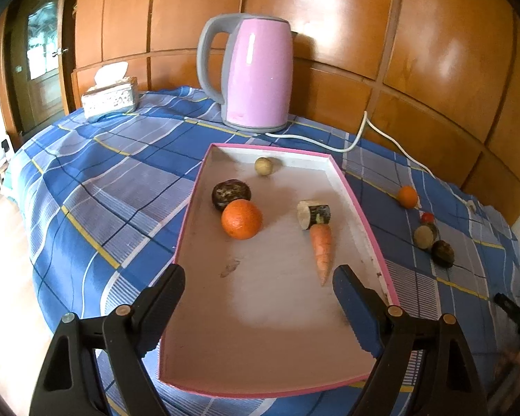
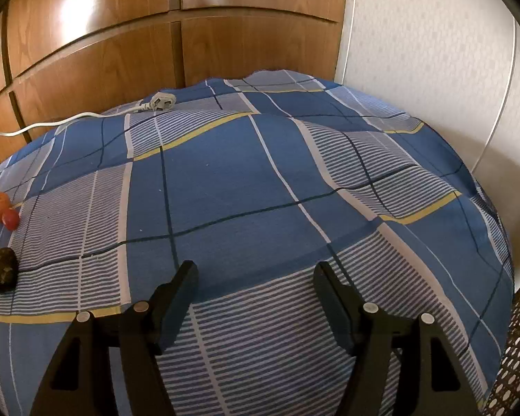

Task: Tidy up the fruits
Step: 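Move the left tool toward the second orange on the cloth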

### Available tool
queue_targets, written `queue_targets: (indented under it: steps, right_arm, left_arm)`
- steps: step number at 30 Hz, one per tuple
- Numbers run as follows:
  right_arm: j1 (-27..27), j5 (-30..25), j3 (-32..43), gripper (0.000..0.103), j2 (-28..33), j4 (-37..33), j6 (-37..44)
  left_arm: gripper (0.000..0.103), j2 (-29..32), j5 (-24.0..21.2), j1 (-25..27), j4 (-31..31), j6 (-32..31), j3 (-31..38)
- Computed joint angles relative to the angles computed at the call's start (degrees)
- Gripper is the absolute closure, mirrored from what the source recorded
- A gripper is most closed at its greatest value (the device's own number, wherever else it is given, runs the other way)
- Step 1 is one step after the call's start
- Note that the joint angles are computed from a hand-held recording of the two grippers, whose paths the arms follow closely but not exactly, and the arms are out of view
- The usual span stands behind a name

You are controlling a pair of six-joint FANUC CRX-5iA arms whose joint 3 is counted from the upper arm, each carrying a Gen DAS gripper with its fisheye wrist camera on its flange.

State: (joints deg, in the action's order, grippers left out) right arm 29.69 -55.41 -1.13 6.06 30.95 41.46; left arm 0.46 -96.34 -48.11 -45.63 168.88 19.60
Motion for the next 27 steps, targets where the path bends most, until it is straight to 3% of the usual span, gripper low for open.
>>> queue_targets:
  steps: [15, 27]
  right_arm:
    - [0.0, 0.1, 0.0, 0.032, 0.0, 0.1, 0.0]
    - [-0.1, 0.6, 0.1, 0.031, 0.1, -0.1, -0.2]
  left_arm:
    - [0.015, 2.8, 4.0, 1.6, 1.3, -7.5, 4.9]
    - [0.017, 7.4, 12.0, 6.5, 9.9, -17.4, 10.4]
